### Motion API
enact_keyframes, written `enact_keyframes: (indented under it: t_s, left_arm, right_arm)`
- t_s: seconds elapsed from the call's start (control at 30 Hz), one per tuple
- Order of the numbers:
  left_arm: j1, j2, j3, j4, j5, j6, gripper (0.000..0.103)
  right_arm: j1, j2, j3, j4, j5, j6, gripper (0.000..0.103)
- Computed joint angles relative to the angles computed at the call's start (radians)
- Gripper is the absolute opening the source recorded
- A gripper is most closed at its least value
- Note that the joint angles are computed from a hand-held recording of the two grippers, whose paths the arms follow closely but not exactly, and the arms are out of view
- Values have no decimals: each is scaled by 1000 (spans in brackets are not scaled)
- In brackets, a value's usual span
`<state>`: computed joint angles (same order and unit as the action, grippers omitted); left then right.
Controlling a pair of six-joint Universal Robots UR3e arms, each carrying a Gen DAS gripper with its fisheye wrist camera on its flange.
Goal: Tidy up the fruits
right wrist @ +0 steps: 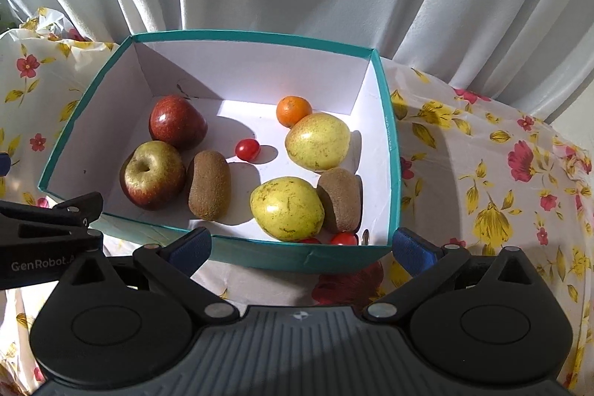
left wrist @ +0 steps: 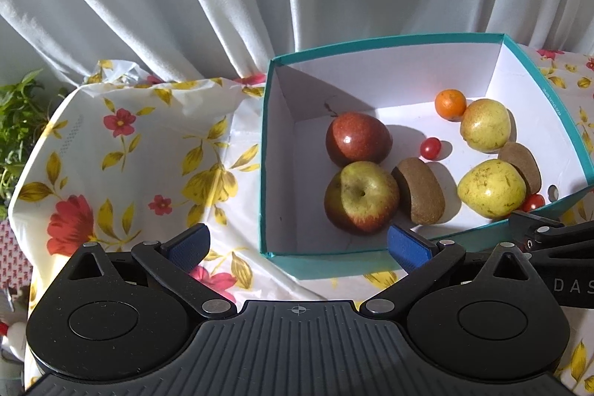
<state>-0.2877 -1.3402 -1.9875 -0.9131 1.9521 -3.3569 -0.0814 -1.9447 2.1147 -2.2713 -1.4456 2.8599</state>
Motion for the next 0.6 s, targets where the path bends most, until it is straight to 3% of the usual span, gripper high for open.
enact_keyframes:
  t_s: [0.13,0.3,0.6]
  left_arm:
    - [45,16,23,-68,-73,11,103]
    - [7,-8,21,-35,-47,2,103]
    - [0,-17,25,-29,-40,-7,103]
  right_arm:
    - [10,15,-49,69,-19,-11,103]
    - [28,13,-50,62,-63,-21,103]
    - [5,4,-41,74,-40,-14,103]
